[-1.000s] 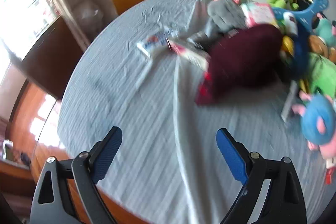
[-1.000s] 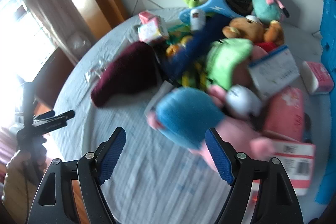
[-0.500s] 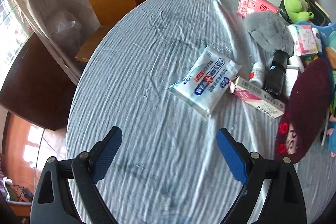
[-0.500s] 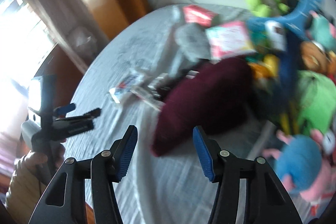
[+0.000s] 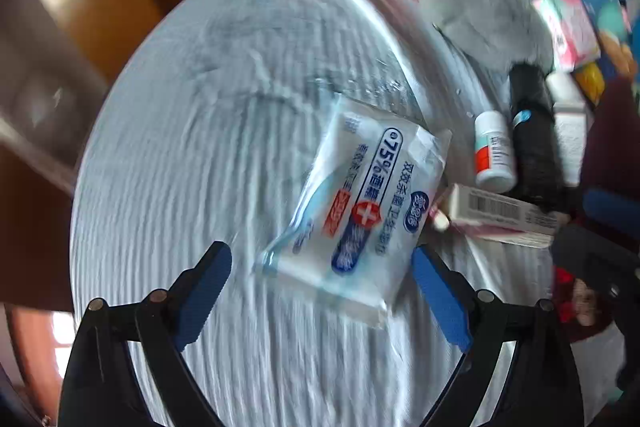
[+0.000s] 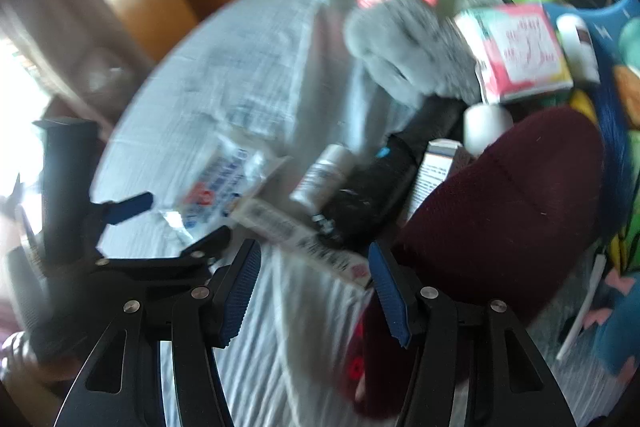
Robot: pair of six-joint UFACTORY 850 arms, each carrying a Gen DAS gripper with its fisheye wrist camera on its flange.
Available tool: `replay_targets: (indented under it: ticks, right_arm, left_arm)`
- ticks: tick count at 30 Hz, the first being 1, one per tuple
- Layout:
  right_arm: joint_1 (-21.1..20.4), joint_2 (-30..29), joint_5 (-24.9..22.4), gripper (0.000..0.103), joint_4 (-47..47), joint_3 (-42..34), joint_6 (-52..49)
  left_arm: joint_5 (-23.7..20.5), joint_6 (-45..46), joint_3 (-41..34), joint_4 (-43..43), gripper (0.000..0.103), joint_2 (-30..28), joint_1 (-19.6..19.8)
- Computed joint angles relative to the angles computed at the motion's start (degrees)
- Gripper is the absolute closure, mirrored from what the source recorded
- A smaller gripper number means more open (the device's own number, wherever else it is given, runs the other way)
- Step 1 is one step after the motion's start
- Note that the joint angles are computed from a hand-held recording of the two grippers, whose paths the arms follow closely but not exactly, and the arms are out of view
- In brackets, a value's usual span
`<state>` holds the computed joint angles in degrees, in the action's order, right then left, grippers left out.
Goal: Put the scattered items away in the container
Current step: 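Lower the left tool onto the white wipes packet while the right tool approaches the ointment box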
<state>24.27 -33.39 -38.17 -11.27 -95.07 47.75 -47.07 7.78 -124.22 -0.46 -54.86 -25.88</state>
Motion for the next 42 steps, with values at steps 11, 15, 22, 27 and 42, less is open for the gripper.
replay_targets:
  ticks: [11,15,22,27,42]
  right_arm:
    - [1.88,-2.42,-1.56,0.057,5.54,-0.21,1.9]
    - [2.62,-0.96,1.02,0.065,9.03,1.78,0.98]
    - [2.88,-1.48,-1.02,0.057,1.16,-0.46,7.56]
    - [2.92,-5.21,-2.62,0.056,-0.08,-5.03,8.04]
    - [3.44,-6.85,1.64,0.042,-2.17,-5.49,13.3]
  left_arm:
    - [8.44,12.99,13.41,-10.81,0.022,7.68,3.72]
    - [8.32,13.72,16.68,-10.53,0.022,9.73,4.25]
    - [3.55,11.21,8.46,-8.35,0.022,5.62,3.95]
    - [0.81,9.68,2.56,-7.37,0.007,1.31,3.19]
    - [8.01,11.65,7.14,-5.97,0.009,3.93,3.44]
